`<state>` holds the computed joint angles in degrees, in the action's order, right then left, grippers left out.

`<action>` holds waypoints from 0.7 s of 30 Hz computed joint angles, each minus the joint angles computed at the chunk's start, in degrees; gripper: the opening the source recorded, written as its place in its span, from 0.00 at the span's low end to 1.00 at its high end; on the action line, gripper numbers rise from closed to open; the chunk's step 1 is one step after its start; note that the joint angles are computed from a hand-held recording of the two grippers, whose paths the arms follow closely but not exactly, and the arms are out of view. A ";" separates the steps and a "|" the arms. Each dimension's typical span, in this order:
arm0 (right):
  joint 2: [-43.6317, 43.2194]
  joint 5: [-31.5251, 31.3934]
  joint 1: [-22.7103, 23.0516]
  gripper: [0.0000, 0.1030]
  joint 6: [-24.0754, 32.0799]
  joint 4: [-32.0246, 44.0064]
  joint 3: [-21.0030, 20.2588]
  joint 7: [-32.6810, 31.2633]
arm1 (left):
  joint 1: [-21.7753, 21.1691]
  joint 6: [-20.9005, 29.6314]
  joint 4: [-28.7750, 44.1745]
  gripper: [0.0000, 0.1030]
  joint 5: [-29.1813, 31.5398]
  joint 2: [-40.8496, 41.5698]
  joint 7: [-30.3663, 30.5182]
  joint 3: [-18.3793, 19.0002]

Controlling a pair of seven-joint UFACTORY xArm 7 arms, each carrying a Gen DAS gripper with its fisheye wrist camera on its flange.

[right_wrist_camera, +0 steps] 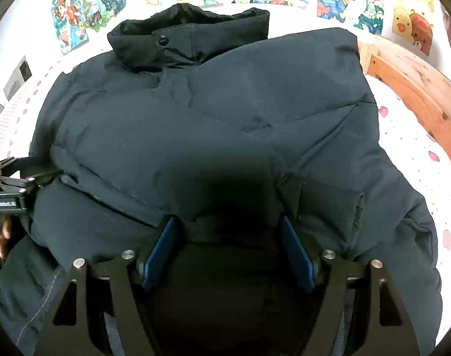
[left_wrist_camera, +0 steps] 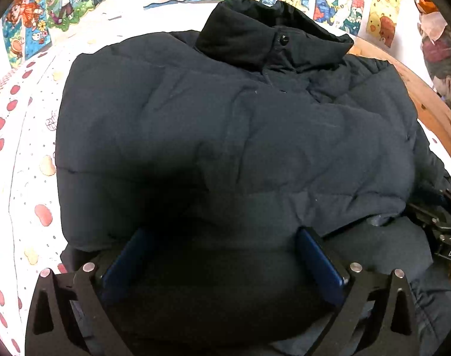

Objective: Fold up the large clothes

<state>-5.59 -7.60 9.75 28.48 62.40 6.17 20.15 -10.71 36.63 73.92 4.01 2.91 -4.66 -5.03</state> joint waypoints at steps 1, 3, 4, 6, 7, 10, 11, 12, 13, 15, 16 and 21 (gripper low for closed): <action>-0.44 0.90 0.17 0.69 -0.27 -0.29 -0.08 -0.36 | 0.17 2.13 1.22 1.00 -1.44 0.15 0.92 0.00; -1.95 2.52 0.25 0.70 0.37 -0.80 -0.26 -0.53 | 0.57 6.19 3.44 1.00 -5.19 -0.03 2.43 0.00; -3.22 3.24 0.19 0.73 1.22 -1.02 -0.18 0.58 | 1.01 8.22 3.85 1.00 -8.70 -1.21 3.74 0.09; -6.54 6.41 0.38 0.79 2.79 -2.27 -0.56 1.81 | 1.64 10.71 3.41 1.00 -13.98 -3.56 5.40 0.55; -8.25 8.60 0.83 0.79 3.05 -3.25 -1.02 1.06 | 1.93 12.81 3.24 1.00 -16.17 -5.36 5.37 0.88; -14.65 8.47 0.22 0.79 5.84 -5.48 -0.17 1.56 | 2.14 15.15 1.83 1.00 -16.46 -10.38 4.11 1.15; -17.25 6.73 -0.55 0.79 7.48 -5.66 0.85 2.69 | 2.15 15.29 1.00 1.00 -16.23 -12.30 3.62 1.19; -19.00 6.01 -0.89 0.79 8.59 -5.77 1.34 3.28 | 2.14 15.73 -0.01 1.00 -16.28 -14.75 3.21 1.33; -20.96 5.50 -1.18 0.80 10.35 -5.51 1.86 4.12 | 2.13 17.21 -0.25 1.00 -16.40 -17.40 2.48 1.52; -24.35 5.72 -1.21 0.83 14.42 -4.59 2.25 5.47 | 2.21 19.83 0.49 1.00 -16.56 -20.15 1.46 2.10; -25.95 6.30 -1.03 0.85 16.20 -3.88 2.13 5.87 | 2.24 21.50 0.72 1.00 -16.85 -22.71 0.55 2.32; -32.49 7.14 -0.74 0.89 22.37 0.52 3.76 7.52 | 2.61 26.30 2.65 1.00 -16.50 -30.69 -1.21 3.04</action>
